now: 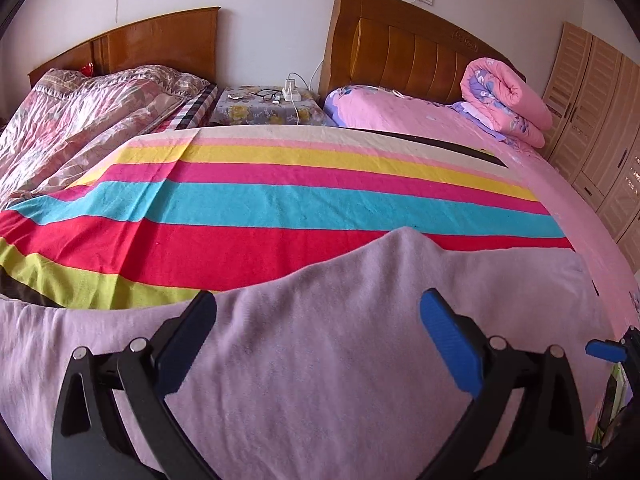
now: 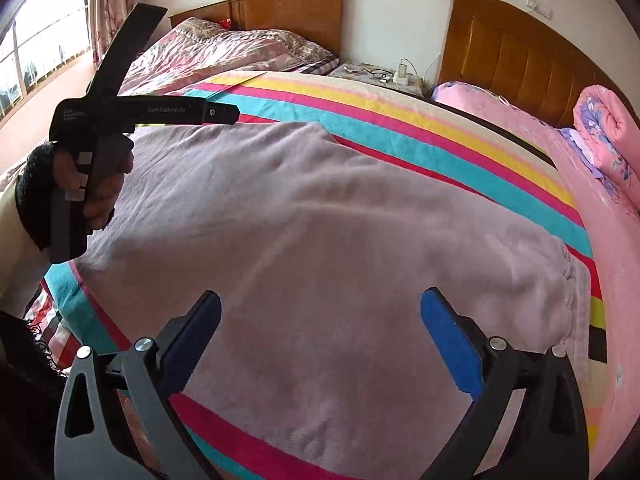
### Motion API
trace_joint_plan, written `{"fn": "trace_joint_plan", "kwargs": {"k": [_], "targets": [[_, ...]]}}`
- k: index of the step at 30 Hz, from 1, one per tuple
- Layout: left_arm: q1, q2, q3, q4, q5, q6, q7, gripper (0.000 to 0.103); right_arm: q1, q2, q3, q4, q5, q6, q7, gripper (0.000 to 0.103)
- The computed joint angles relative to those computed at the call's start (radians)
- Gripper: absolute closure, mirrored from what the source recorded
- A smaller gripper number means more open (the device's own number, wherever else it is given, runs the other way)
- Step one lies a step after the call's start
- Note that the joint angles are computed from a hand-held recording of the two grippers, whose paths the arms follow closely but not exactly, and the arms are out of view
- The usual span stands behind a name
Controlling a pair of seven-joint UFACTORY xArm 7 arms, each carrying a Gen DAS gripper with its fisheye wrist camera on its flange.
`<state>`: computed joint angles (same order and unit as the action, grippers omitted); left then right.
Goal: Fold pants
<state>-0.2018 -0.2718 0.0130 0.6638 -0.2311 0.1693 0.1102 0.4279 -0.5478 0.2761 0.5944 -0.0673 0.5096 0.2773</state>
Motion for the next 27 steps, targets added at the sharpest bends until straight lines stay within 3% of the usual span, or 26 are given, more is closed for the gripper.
{"fn": "trace_joint_plan", "kwargs": {"k": [2, 6, 9, 11, 14, 17, 20, 22, 27], "targets": [[0.106, -0.072, -0.004, -0.047, 0.079, 0.030, -0.042, 0.001, 0.012, 0.087, 0.013, 0.059, -0.001, -0.023, -0.013, 0.006], [0.247, -0.228, 0.106, -0.133, 0.093, 0.128, -0.062, 0.001, 0.037, 0.289, 0.054, 0.220, -0.051, -0.082, -0.044, 0.006], [0.275, -0.334, 0.244, -0.194, 0.024, 0.180, 0.007, 0.001, 0.062, 0.445, 0.080, 0.361, -0.117, -0.143, -0.027, 0.006], [0.318, -0.366, 0.281, -0.223, 0.004, 0.203, 0.032, 0.001, 0.101, 0.550, 0.076, 0.462, -0.138, -0.150, -0.025, 0.006], [0.324, -0.422, 0.337, -0.268, -0.048, 0.237, 0.097, 0.001, 0.166, 0.679, 0.066, 0.600, -0.155, -0.113, -0.031, 0.006], [0.360, -0.464, 0.297, -0.329, -0.043, 0.195, 0.129, 0.001, 0.217, 0.731, 0.059, 0.648, -0.125, -0.068, -0.087, 0.006], [0.400, -0.463, 0.219, -0.360, -0.006, 0.152, 0.103, 0.001, 0.271, 0.720, 0.018, 0.613, -0.162, -0.025, -0.097, 0.006], [0.409, -0.471, 0.196, -0.373, 0.018, 0.140, 0.094, 0.001, 0.224, 0.687, 0.056, 0.569, -0.071, -0.035, -0.153, 0.006], [0.377, -0.522, 0.244, -0.400, -0.007, 0.117, 0.089, 0.001, 0.255, 0.707, 0.033, 0.630, -0.088, -0.028, -0.132, 0.006]]}}
